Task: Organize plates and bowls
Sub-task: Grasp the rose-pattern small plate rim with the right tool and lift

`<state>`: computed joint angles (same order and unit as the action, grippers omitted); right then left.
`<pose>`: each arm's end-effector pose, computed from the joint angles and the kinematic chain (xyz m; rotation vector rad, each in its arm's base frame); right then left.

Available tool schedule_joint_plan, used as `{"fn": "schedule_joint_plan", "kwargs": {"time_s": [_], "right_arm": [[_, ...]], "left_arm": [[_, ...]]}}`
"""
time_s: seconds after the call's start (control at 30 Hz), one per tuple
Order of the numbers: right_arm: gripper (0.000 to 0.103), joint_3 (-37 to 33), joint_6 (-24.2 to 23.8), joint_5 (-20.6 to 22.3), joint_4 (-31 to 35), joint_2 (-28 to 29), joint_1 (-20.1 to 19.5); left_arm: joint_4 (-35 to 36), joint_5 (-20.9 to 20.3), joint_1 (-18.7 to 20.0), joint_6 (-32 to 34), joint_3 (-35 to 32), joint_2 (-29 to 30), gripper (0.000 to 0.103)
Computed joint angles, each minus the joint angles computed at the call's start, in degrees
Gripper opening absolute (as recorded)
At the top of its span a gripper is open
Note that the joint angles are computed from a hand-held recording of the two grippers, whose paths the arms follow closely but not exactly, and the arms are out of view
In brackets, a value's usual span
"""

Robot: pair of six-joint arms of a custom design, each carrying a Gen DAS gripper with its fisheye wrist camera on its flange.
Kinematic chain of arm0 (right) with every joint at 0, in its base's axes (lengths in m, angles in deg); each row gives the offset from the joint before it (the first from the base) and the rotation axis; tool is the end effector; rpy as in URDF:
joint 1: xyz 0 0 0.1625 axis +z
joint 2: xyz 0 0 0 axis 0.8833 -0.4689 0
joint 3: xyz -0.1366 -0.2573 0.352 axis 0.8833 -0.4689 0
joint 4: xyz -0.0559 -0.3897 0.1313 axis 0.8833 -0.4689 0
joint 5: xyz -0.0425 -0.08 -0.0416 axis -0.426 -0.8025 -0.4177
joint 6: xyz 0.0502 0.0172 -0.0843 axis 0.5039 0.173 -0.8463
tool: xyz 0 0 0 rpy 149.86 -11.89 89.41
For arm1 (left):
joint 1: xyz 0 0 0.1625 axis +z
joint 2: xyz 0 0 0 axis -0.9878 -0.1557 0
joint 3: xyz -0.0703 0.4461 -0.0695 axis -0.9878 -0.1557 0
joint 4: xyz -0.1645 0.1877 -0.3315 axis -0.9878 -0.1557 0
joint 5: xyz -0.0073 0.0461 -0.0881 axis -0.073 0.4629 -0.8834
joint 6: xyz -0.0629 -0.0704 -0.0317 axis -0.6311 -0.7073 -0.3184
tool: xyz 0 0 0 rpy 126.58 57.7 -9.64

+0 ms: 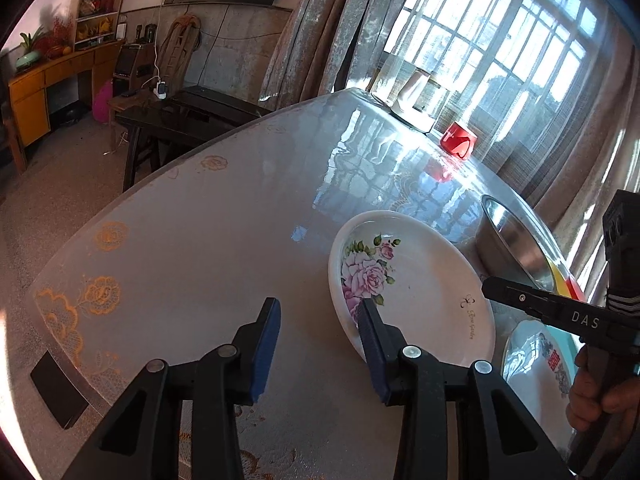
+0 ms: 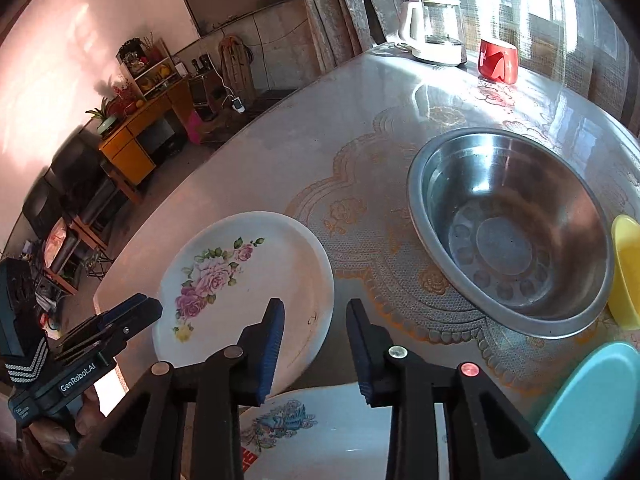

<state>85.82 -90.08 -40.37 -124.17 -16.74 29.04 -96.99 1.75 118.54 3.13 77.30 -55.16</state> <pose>0.1115 -0.5641 0.2536 0.5673 -2.5773 0.5887 -0.2677 -0.4681 0.0651 0.1744 2.5048 -1.0119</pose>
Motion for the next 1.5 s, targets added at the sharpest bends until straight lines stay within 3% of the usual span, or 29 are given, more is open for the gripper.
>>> {"fn": "schedule_joint_plan", "kwargs": {"time_s": [0.4,0.47,0.53,0.67,0.8,1.3,1.5], "right_arm": [[0.020,-2.66,-0.58,-2.97,3.52,3.12,0.02],[0.019,-2.85,-0.63,-2.41,3.55,3.40,-0.26],[0.019,-2.97,0.00,-1.86,3.94,3.22,-0.48],[0.019,-2.29,0.19,-0.40,2.89,2.72,-0.88],[0.019,-1.95,1.29,1.07,2.57,1.77,-1.58],[0.019,5.61,2.09,12.27,-0.54,-9.12,-5.47],[0.019,11.37,2.44,14.98,-2.33,-17.04,-9.55]], "left_arm": [[-4.42,-1.80,1.45,4.45,-0.94,2.18,0.040],[-3.88,-1.87,1.47,5.35,-1.39,2.39,0.038],[-4.34,-3.95,1.81,6.82,-1.84,2.50,0.025],[-2.49,-1.38,0.84,7.39,-3.15,3.73,0.027],[-4.20,-2.59,0.86,7.96,-3.11,3.46,0.027],[-5.44,-0.66,-4.28,14.02,-4.92,3.55,0.027],[-4.40,-4.44,-6.27,17.19,-7.92,6.10,0.027]]}}
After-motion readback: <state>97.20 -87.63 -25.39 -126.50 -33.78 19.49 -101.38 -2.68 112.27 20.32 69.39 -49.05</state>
